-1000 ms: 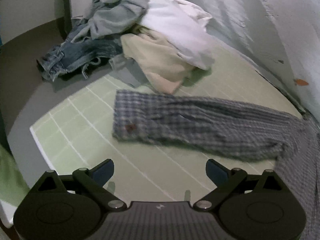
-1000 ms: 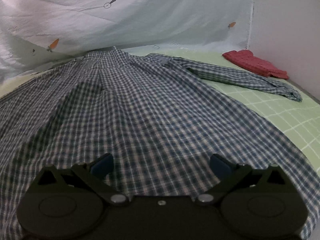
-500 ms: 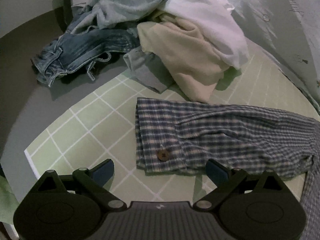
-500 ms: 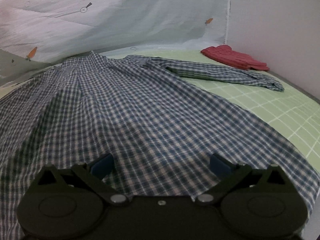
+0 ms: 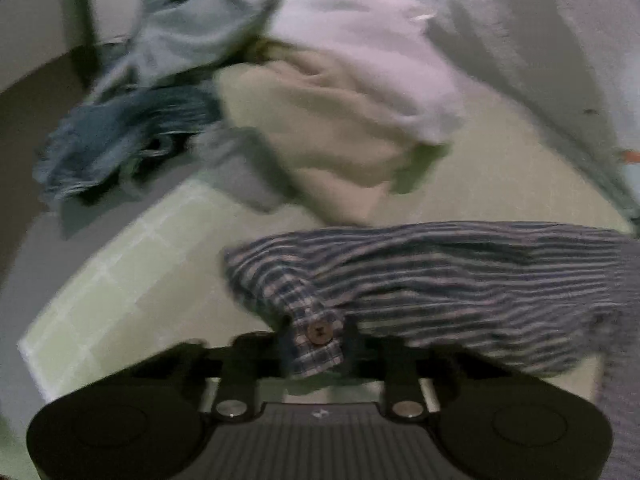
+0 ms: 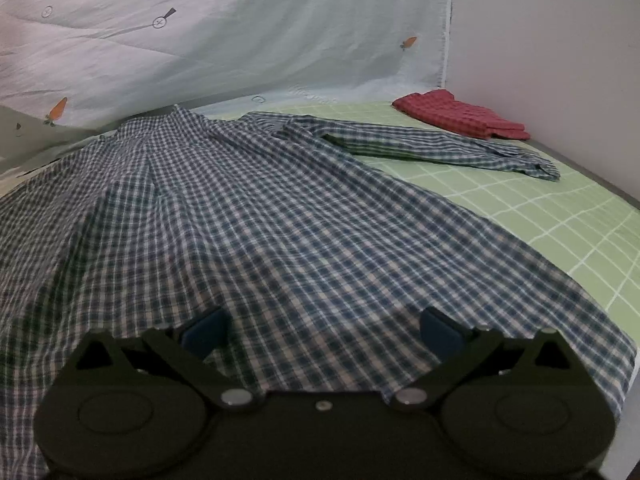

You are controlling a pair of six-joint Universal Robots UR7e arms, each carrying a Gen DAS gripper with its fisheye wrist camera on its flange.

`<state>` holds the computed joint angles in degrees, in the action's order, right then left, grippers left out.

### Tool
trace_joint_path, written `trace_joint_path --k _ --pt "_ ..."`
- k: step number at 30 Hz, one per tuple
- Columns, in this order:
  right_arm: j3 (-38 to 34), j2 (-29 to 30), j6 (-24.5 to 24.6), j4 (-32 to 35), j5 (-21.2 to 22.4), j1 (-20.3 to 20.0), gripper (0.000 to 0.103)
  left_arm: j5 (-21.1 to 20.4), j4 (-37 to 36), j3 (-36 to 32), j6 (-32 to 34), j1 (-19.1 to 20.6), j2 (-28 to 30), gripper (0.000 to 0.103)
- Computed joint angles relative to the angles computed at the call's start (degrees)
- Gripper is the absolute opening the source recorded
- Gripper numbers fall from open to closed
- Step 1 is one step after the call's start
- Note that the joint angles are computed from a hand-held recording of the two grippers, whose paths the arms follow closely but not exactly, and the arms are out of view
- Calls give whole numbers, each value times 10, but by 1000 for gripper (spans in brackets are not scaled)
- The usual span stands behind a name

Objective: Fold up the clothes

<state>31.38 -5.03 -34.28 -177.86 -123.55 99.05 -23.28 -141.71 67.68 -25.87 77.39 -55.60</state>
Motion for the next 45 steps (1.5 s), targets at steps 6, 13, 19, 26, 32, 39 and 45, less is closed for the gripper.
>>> trace_joint_path --k 6,13,19,26,32,39,45 --pt "2 -1 1 -2 1 0 103 -47 -144 -39 169 -32 42 19" --pt "8 -5 1 -4 5 -1 103 -309 -196 -71 325 -74 88 34" --pt "9 -5 2 -5 5 -1 103 -266 -170 -79 375 -104 125 97" --pt "2 -3 11 11 -3 1 103 -103 88 -90 168 -101 128 97" --pt "-78 10 70 177 -36 12 103 -98 226 -105 51 -85 122 97" --pt "-101 27 92 159 22 36 103 -108 250 -102 66 -80 124 97" --pt "-149 53 111 261 108 55 103 -126 301 -95 55 -72 122 97"
